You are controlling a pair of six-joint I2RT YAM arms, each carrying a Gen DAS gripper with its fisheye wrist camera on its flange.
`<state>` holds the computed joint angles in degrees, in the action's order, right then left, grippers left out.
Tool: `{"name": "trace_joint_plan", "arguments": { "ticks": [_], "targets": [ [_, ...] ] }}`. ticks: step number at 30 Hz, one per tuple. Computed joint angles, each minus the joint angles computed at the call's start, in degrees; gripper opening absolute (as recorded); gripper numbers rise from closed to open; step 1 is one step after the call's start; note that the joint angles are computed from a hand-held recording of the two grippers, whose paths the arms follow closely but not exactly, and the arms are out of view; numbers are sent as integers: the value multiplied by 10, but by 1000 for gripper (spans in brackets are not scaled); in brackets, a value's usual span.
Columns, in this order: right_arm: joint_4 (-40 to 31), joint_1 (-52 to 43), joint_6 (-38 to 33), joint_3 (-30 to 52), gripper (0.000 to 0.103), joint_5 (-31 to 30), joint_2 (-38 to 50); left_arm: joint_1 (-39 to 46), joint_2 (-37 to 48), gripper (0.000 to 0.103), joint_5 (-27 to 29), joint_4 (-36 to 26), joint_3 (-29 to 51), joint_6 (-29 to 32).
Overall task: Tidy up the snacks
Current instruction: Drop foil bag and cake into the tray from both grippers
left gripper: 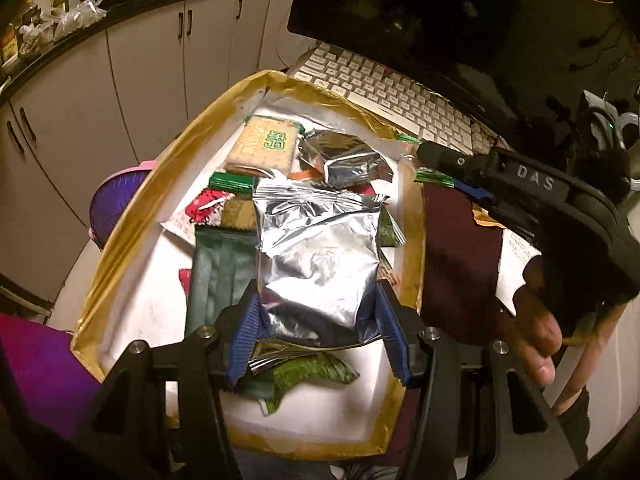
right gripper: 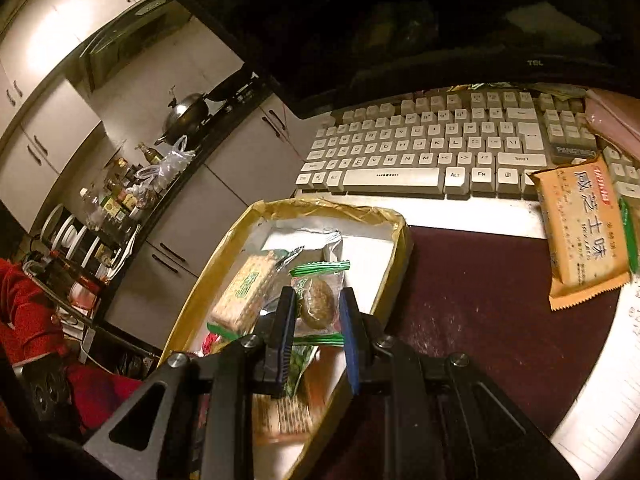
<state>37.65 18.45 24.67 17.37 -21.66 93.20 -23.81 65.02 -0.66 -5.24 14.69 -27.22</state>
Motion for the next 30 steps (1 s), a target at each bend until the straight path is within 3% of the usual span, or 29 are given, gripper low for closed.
{"name": "trace_joint_plan", "arguments": {
  "ticks": [9, 13, 18, 21, 26, 30],
  "targets": [
    [-55, -4, -4, 67, 21, 9, 41, 43, 54, 57, 15, 17, 15, 30],
    [-90, 27, -11, 98, 21, 74, 47, 49, 65, 57, 14, 18, 23, 32],
    [-95, 34, -9, 121, 24, 92, 79, 39, 90, 58, 10, 25, 34, 38],
    [-76, 28, -5, 108, 25, 83, 76, 32, 83, 61, 0, 24, 32, 33],
    [-17, -2, 3, 30, 49, 35, 9, 17, 9, 76, 0, 6, 13, 3],
    [-20, -46, -7, -41, 52, -18, -79, -33, -72, 78, -31, -14, 0, -30]
  ]
}}
